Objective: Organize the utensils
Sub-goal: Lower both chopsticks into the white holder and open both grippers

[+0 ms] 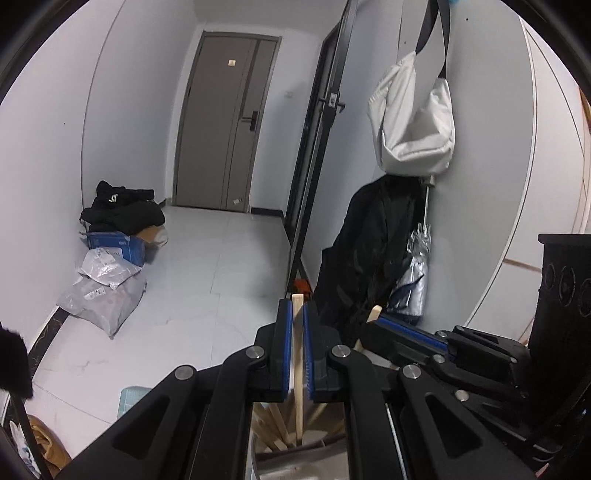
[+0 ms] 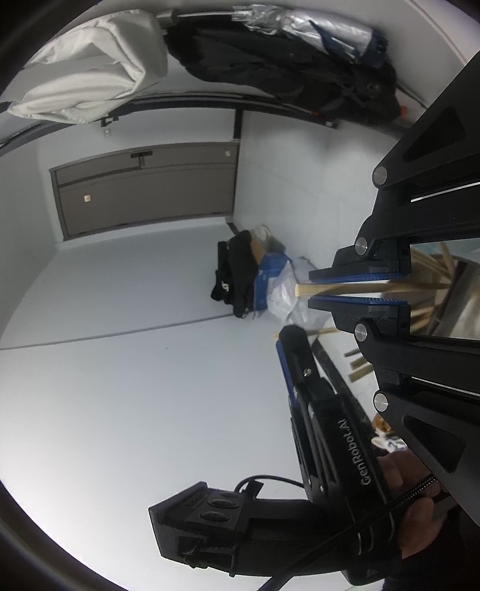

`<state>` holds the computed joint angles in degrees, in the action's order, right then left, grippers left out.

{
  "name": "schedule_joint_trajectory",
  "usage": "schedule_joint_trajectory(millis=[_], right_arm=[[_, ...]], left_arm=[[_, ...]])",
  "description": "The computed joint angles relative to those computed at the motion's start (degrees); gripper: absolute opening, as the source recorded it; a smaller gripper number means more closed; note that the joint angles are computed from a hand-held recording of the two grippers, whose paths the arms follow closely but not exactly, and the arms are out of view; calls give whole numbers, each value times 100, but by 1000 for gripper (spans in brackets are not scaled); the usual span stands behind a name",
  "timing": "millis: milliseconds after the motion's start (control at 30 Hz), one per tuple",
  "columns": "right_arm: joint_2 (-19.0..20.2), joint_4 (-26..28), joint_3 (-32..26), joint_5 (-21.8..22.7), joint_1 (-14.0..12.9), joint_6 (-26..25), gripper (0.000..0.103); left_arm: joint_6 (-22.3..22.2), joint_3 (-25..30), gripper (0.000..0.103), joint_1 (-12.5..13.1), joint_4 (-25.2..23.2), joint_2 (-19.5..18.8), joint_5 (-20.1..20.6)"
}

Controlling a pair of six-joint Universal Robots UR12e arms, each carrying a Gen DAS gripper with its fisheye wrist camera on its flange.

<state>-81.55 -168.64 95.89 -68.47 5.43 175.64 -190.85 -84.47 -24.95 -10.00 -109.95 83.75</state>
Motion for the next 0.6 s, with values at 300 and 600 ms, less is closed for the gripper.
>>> schedule_joint_trajectory(millis=[300,600], right_arm=[[-50,569,38,51,9,-143,8],[-222,929,143,43,0,-202,9]], left_arm=[[156,56,3,111,-1017,124,-538],[-70,-101,44,74,-1124,356,-255]])
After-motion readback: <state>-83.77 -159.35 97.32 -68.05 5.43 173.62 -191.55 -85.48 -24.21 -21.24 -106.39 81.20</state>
